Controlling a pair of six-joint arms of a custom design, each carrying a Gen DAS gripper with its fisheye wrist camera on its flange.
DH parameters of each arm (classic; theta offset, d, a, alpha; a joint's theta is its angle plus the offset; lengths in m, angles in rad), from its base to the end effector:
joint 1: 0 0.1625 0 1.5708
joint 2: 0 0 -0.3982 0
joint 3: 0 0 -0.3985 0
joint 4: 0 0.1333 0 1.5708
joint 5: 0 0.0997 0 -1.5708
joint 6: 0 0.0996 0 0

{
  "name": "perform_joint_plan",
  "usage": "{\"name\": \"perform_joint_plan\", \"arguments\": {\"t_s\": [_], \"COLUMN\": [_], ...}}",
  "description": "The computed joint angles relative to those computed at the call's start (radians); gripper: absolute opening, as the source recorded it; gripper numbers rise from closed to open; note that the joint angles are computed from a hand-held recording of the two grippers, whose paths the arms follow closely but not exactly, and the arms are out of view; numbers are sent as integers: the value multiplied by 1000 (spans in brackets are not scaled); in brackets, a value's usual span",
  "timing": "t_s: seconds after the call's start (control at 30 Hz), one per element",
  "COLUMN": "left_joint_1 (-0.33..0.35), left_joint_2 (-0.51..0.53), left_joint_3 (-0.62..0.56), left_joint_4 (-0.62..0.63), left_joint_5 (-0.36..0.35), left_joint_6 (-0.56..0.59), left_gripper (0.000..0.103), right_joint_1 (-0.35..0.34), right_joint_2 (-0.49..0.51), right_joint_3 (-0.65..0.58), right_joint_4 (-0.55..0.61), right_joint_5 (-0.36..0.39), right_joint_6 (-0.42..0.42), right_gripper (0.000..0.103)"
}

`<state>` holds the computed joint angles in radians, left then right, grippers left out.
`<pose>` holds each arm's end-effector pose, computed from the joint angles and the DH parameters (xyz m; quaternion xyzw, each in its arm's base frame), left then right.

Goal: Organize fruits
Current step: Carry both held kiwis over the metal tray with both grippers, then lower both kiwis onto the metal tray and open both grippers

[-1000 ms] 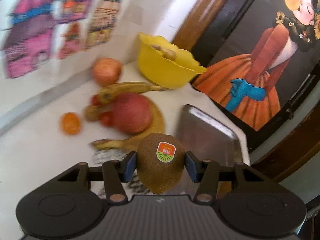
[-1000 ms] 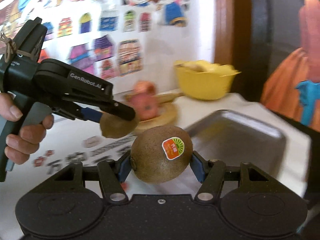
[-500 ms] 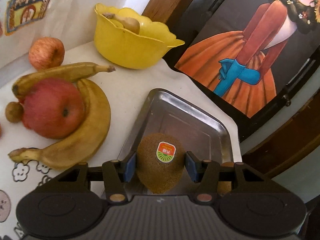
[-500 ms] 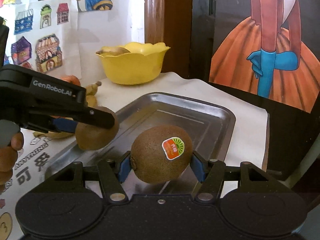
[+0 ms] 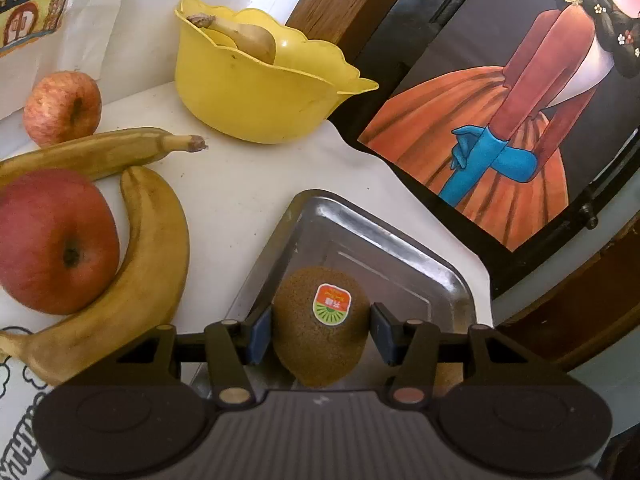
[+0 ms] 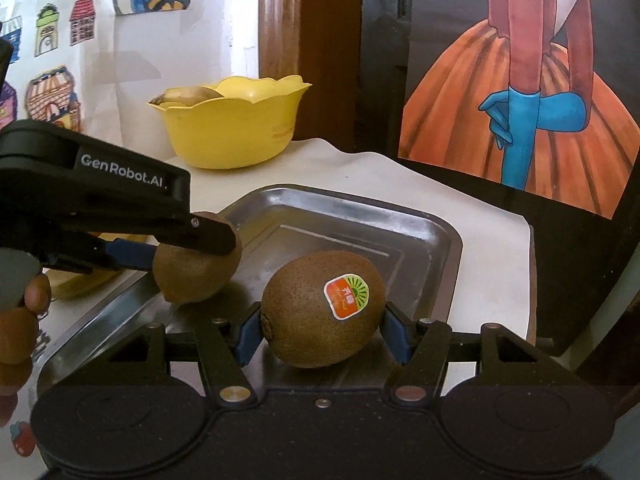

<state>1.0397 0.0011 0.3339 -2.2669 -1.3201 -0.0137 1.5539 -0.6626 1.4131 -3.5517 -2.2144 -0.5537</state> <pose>-0.3206 -0.8577 -0.0240 0.2280 0.9493 -0.2047 0.0705 0.0615 -0.7149 0.2031 0.0295 -0.7954 0.4527 0.4019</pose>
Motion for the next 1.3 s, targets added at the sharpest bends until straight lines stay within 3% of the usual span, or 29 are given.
{"name": "perform_joint_plan", "arguments": {"t_s": [0.33,0.47,0.63,0.87,1.07,1.3], "left_joint_1": [-1,0,-2,-8,-9,-12], "left_joint_2": [58,6,-72,-203,-310,-421], "left_joint_3": [-106,-13,117,330,496,666], "left_joint_4": [49,-10,-99,-266,-396,-545], "left_joint_5": [-5,-38,-63,-56,-56,-24], "left_joint_6": [2,23,32,61,103,184], "left_gripper": [57,70,79,97,102,102], "right_joint_1": [-12,-9,0,17,55,117], "right_joint_2": [16,11,3,-28,-27,-10], "right_joint_3": [-34,-26,6,98,151,187], "right_joint_4": [-22,-49,-110,-244,-366,-473], "right_joint_5": [32,55,69,122,129,78], "right_joint_6": [-25,-45,-58,-59,-77,-100], "right_gripper": [65,74,83,98,102,102]}}
